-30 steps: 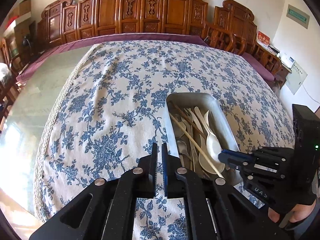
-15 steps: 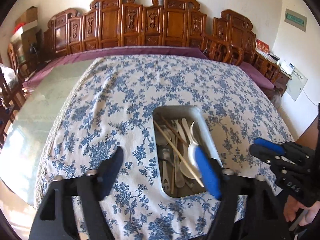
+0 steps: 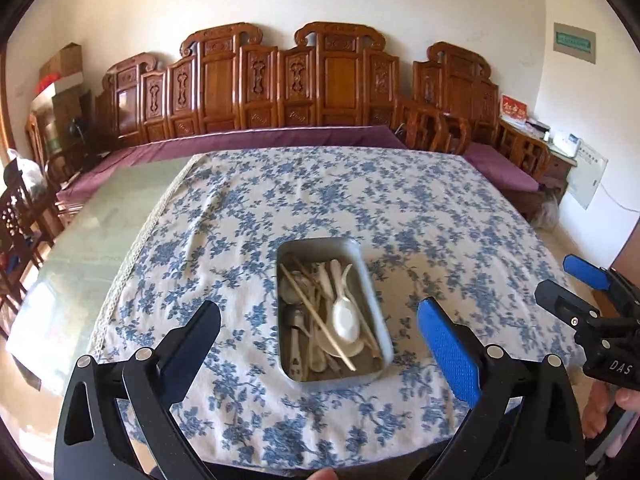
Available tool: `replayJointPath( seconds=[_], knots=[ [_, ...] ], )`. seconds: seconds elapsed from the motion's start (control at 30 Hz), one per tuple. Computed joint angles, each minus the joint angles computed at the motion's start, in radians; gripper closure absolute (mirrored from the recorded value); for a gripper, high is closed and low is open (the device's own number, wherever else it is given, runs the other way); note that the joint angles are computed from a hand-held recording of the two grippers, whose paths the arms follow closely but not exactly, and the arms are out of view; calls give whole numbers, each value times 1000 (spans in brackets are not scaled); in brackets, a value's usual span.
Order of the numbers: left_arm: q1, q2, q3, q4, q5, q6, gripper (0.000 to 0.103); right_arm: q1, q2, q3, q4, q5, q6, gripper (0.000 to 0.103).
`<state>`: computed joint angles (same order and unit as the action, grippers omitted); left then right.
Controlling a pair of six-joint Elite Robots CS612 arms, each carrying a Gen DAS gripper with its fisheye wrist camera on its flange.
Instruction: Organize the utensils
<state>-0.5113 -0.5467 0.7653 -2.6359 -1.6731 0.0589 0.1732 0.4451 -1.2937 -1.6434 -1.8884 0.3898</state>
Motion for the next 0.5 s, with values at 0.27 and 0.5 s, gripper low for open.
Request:
replayJointPath(
  seconds=[0.27,0.5],
  knots=[
    [-13,-72,113,-93,7,-12,8,17,0,-56,1,-78,6,3],
    [-23,-132,199,-217,25,-3,8,43,-8,-79,-60,-171,-45,3]
  ],
)
